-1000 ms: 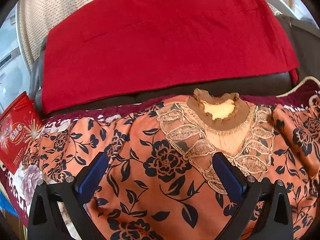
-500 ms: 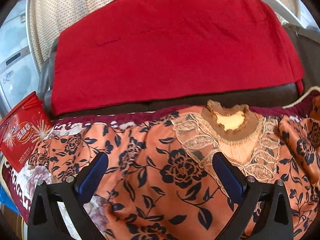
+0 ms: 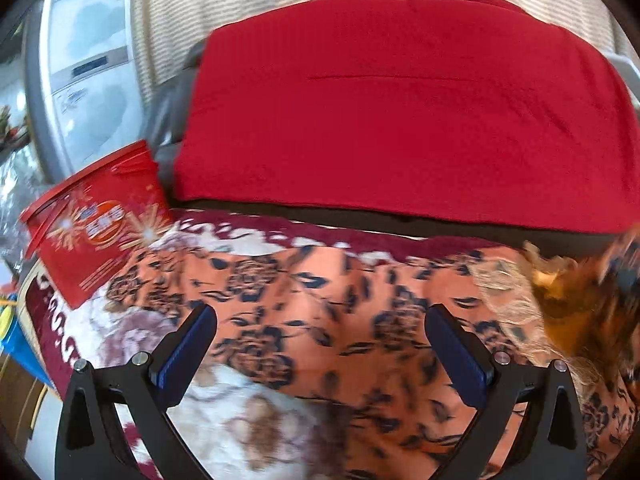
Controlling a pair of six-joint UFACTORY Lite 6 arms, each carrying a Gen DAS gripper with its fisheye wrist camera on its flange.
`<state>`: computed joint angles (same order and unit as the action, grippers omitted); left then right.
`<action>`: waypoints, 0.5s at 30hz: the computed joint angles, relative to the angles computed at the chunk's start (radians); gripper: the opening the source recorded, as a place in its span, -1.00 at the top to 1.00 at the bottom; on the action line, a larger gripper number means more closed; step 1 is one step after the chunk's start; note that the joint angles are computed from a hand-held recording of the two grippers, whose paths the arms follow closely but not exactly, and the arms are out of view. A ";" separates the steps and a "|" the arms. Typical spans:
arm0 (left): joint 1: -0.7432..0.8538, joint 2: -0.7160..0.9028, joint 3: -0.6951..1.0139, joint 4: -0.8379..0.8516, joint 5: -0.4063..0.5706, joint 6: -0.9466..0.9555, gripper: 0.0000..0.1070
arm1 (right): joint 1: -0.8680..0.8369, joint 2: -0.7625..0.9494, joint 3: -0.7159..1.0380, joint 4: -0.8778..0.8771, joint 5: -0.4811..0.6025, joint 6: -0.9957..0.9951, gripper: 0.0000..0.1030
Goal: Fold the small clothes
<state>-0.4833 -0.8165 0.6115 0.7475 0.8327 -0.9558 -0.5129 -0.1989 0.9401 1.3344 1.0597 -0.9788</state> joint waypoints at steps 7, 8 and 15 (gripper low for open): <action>0.409 -0.021 0.008 -0.350 -0.178 0.464 -0.93 | 0.358 0.102 -0.042 -0.079 -0.089 0.065 -0.27; 0.448 -0.014 0.012 -0.398 -0.194 0.517 -0.93 | 0.340 0.104 -0.044 -0.075 -0.035 0.042 -0.78; 0.530 -0.019 0.023 -0.702 -0.213 0.807 -0.93 | -0.009 -0.114 -0.160 -0.118 0.223 -0.043 -0.84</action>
